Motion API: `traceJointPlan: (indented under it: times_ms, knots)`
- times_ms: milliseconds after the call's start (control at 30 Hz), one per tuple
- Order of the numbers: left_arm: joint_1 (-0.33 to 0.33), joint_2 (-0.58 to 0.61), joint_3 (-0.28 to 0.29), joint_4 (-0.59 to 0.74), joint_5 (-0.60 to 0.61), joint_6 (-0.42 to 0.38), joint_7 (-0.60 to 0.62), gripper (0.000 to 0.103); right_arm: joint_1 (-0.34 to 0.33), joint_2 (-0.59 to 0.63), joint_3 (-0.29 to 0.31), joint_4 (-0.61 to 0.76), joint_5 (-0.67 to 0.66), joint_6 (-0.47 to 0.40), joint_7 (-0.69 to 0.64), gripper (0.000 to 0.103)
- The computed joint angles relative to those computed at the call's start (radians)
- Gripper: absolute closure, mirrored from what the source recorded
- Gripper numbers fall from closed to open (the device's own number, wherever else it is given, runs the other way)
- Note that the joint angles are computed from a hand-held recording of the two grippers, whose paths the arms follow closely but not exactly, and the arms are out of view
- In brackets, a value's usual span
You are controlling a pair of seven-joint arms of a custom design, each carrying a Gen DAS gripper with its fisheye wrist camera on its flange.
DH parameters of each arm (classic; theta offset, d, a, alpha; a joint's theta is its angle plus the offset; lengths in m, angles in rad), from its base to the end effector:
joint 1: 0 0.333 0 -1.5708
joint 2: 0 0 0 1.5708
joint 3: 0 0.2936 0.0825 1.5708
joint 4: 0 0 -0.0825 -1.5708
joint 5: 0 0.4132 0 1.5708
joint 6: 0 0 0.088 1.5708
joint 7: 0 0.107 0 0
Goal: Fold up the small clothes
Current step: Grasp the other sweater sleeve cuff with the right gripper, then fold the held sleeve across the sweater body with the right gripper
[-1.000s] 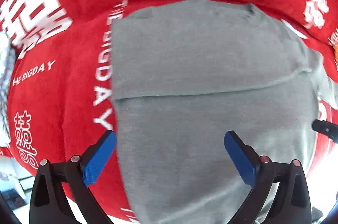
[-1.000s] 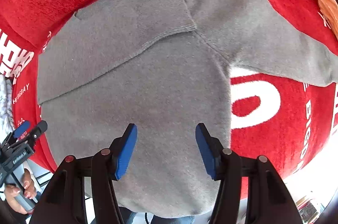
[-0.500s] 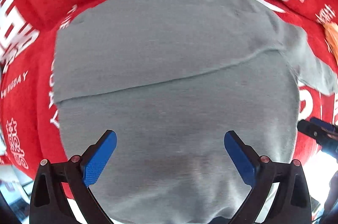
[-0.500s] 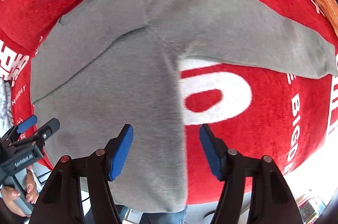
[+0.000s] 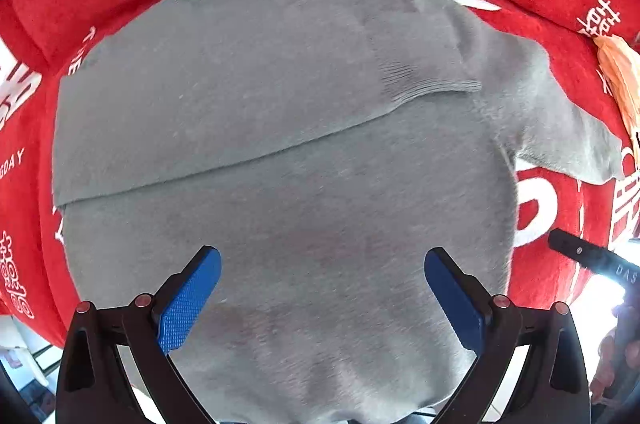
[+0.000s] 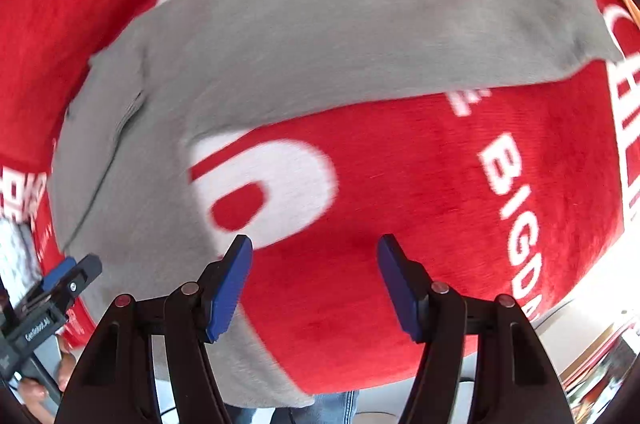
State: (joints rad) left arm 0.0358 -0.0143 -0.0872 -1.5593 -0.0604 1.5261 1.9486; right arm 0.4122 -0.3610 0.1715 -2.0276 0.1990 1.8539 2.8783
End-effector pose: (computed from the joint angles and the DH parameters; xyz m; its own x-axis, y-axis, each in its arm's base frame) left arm 0.5741 -0.0366 0.6124 -0.4174 -0.9066 0.0619 -0.9085 0.4179 -0.0043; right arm 0.4038 0.2972 0.5884 -0.6854 -0.6977 -0.2085 -0.7234 0.6850 0.0859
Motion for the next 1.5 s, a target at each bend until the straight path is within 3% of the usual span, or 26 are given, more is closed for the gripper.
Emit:
traceJointPlan:
  times_ms: [100,233,533,733,833,933,1100,1167,1200,1233,1333,1500]
  knots:
    - [-0.013,-0.002,-0.012,-0.007,0.004,0.015,-0.012,0.001,-0.015,-0.085,-0.005,-0.083,-0.009,0.028,0.033,0.034]
    - [-0.03,-0.001,-0.022,-0.014,-0.004,0.113,-0.052,0.001,-0.047,-0.242,-0.011,-0.254,0.014,0.132,0.127,0.034]
    - [-0.08,0.131,-0.051,0.06,0.05,0.281,-0.114,0.001,-0.12,-0.491,-0.005,-0.494,-0.009,0.26,0.285,0.034]
    - [-0.102,0.123,-0.06,0.023,0.079,0.275,-0.095,0.001,-0.186,-0.681,0.014,-0.67,-0.057,0.374,0.422,0.034]
    - [-0.106,0.104,-0.06,-0.004,0.084,0.275,-0.095,0.001,-0.206,-0.737,0.016,-0.742,-0.068,0.439,0.472,0.034]
    - [-0.107,0.083,-0.059,-0.027,0.079,0.277,-0.096,0.001,-0.222,-0.776,0.023,-0.807,-0.075,0.557,0.518,0.034]
    - [-0.108,0.045,-0.059,-0.062,0.072,0.299,-0.084,0.001,-0.255,-0.835,0.06,-0.859,-0.095,0.639,0.627,0.035]
    - [-0.111,0.034,-0.059,-0.072,0.076,0.307,-0.095,0.001,-0.268,-0.833,0.079,-0.876,-0.089,0.684,0.701,0.053]
    - [-0.109,0.034,-0.057,-0.069,0.069,0.302,-0.101,0.001,-0.272,-0.803,0.083,-0.872,-0.088,0.712,0.727,0.082]
    - [-0.107,0.033,-0.055,-0.066,0.065,0.296,-0.106,0.001,-0.265,-0.806,0.083,-0.886,-0.081,0.732,0.758,0.097]
    - [-0.097,0.03,-0.047,-0.061,0.059,0.283,-0.102,0.001,-0.274,-0.813,0.116,-0.916,-0.097,0.825,0.834,0.097]
    - [-0.067,0.007,-0.027,-0.069,0.056,0.3,-0.088,0.001,-0.308,-0.695,0.109,-0.854,-0.163,1.008,0.788,0.097]
